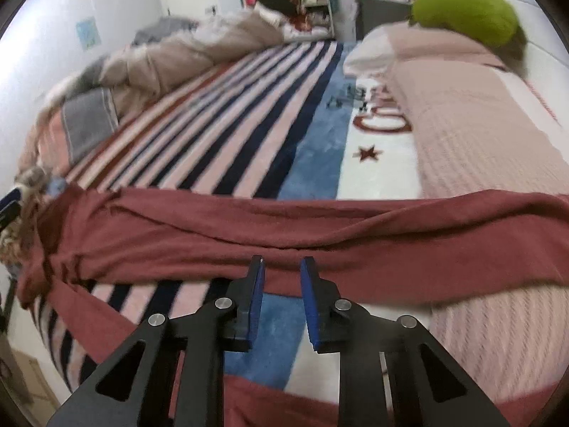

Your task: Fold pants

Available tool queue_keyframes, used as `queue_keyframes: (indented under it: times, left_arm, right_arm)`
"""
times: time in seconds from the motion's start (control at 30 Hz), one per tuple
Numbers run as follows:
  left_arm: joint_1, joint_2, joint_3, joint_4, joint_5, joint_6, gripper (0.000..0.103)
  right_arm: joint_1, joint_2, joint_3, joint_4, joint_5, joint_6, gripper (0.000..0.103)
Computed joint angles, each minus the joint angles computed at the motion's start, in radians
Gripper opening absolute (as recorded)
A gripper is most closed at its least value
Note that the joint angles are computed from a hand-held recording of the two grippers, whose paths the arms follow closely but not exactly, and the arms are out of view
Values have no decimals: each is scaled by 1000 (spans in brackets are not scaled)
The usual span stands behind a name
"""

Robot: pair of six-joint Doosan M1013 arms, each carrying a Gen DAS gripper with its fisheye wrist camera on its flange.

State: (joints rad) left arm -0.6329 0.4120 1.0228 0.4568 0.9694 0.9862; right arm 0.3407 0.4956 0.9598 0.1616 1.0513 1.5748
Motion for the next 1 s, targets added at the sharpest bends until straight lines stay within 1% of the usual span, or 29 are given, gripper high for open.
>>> queue_keyframes:
  times: [0.03, 0.07, 0.1, 0.13, 0.17, 0.2, 0.23, 0.3, 0.33, 0.37, 0.5, 0.67, 0.77, 0.83, 0.87, 0.93, 1.0]
  left_arm:
    - [9, 29, -36, -51, 24, 59, 45]
    - [24, 79, -99, -125, 84, 143, 38]
    - [30, 111, -140, -149, 127, 176, 35]
    - [36, 138, -173, -173, 157, 205, 34]
    - [44, 167, -209, -197, 189, 234, 34]
    - [49, 199, -252, -197, 233, 253, 34]
    - [54, 225, -287, -203, 260, 278, 34]
    - [60, 257, -333, -221, 296, 313, 34]
    - [60, 270, -353, -211, 309, 321, 34]
    - [62, 273, -357, -209, 311, 326, 34]
    - [68, 312, -427, -185, 359, 332, 34]
    - [81, 326, -447, -166, 354, 313, 34]
    - [82, 348, -473, -129, 362, 311, 35]
    - [83, 356, -481, -97, 358, 287, 35]
    - [86, 354, -478, -104, 345, 279, 35]
    - [95, 336, -457, -157, 305, 282, 36]
    - [107, 306, -424, -264, 253, 325, 42]
  right_arm:
    - [-1, 17, -22, -11, 27, 9, 13]
    - [-5, 33, -41, -11, 49, 14, 13]
    - [-7, 47, -58, -15, 71, 18, 13]
    - [-9, 68, -89, -33, 107, 27, 13]
    - [-11, 81, -105, -41, 124, 30, 13]
    - [-13, 92, -120, -44, 142, 26, 13]
    - [-13, 107, -141, -52, 165, 25, 13]
    - [-16, 131, -176, -65, 208, 22, 13]
    - [-18, 141, -191, -63, 221, 27, 13]
    - [-19, 145, -199, -59, 227, 30, 13]
    - [-24, 185, -271, -60, 267, 43, 13]
    - [-23, 228, -350, -75, 307, 53, 13]
    - [-21, 247, -380, -107, 296, 62, 13]
    - [-22, 263, -401, -119, 289, 75, 13]
    - [-23, 274, -418, -121, 296, 80, 13]
    - [-22, 287, -438, -139, 295, 86, 13]
    - [-20, 283, -435, -141, 276, 81, 15]
